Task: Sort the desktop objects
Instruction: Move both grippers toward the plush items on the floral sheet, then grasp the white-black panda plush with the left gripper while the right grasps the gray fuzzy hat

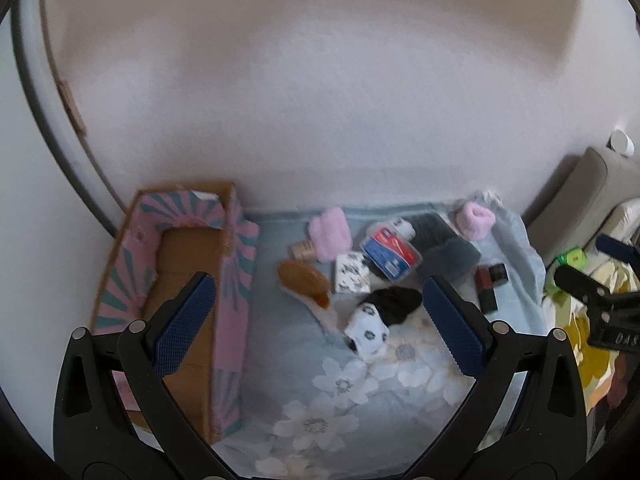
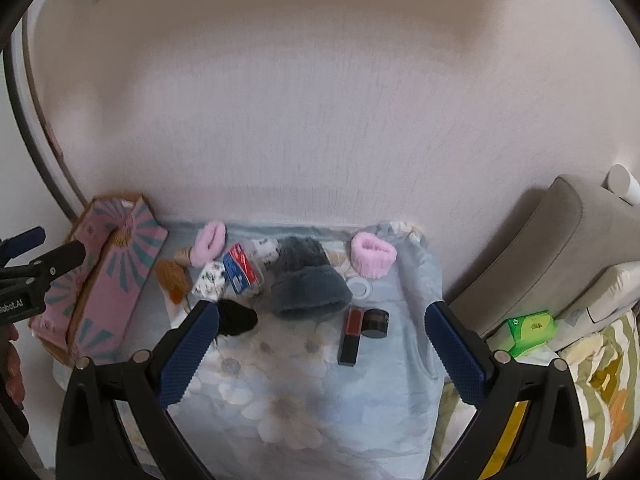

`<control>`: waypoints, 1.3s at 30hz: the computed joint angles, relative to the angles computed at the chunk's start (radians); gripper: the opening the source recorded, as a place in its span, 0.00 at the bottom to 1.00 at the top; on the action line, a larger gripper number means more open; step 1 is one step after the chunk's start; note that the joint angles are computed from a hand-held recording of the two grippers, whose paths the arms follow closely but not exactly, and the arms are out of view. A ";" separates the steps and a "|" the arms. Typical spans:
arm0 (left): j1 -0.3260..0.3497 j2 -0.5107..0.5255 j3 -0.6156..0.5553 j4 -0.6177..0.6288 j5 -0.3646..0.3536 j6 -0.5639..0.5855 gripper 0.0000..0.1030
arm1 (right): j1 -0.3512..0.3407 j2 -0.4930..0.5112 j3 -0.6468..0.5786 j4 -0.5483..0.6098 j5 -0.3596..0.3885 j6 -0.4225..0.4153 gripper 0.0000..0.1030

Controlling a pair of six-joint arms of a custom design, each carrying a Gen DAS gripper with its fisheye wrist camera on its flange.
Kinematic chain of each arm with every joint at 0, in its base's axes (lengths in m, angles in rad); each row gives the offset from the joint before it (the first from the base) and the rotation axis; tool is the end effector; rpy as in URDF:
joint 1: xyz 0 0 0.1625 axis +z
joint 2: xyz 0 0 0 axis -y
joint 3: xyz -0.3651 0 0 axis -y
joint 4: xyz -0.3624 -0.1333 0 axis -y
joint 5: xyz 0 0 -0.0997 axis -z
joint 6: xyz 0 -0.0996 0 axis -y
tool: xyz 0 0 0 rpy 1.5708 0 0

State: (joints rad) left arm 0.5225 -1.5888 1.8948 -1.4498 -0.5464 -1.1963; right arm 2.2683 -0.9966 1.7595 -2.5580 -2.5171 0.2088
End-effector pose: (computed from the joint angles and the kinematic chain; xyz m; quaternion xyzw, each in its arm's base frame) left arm -0.2448 -0.3930 0.3300 0.0406 0.8572 -0.3515 0.3741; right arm 0.4066 -0.4035 0.1840 0.1645 -0.8706 0.2878 0.3635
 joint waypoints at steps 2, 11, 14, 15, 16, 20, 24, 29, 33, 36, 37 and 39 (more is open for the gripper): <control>0.007 0.003 0.041 -0.084 -0.022 0.063 1.00 | -0.019 -0.004 0.016 -0.029 0.029 -0.036 1.00; 0.050 0.073 0.245 -0.480 -0.008 0.349 1.00 | -0.142 0.041 0.069 -0.201 0.169 -0.369 1.00; 0.098 0.142 0.283 -0.625 -0.005 0.452 0.96 | -0.202 0.066 0.062 -0.233 0.235 -0.460 1.00; 0.109 0.162 0.293 -0.661 0.001 0.477 0.94 | -0.217 0.075 0.058 -0.242 0.252 -0.481 1.00; 0.117 0.176 0.300 -0.685 0.007 0.493 0.93 | -0.232 0.086 0.053 -0.254 0.271 -0.503 1.00; 0.145 0.234 0.327 -0.792 0.032 0.558 0.86 | -0.274 0.134 0.030 -0.291 0.305 -0.575 1.00; 0.162 0.262 0.338 -0.841 0.046 0.595 0.79 | -0.301 0.176 0.006 -0.310 0.312 -0.616 1.00; 0.179 0.281 0.335 -0.875 0.026 0.623 0.65 | -0.318 0.220 -0.026 -0.324 0.315 -0.595 1.00; 0.193 0.283 0.329 -0.885 0.004 0.621 0.41 | -0.334 0.245 -0.063 -0.283 0.329 -0.601 0.87; 0.201 0.273 0.333 -0.907 -0.025 0.626 0.36 | -0.337 0.254 -0.079 -0.253 0.327 -0.602 0.70; 0.201 0.269 0.335 -0.910 -0.032 0.626 0.35 | -0.335 0.254 -0.082 -0.248 0.323 -0.607 0.64; 0.200 0.262 0.336 -0.904 -0.043 0.622 0.33 | -0.333 0.250 -0.081 -0.239 0.324 -0.613 0.51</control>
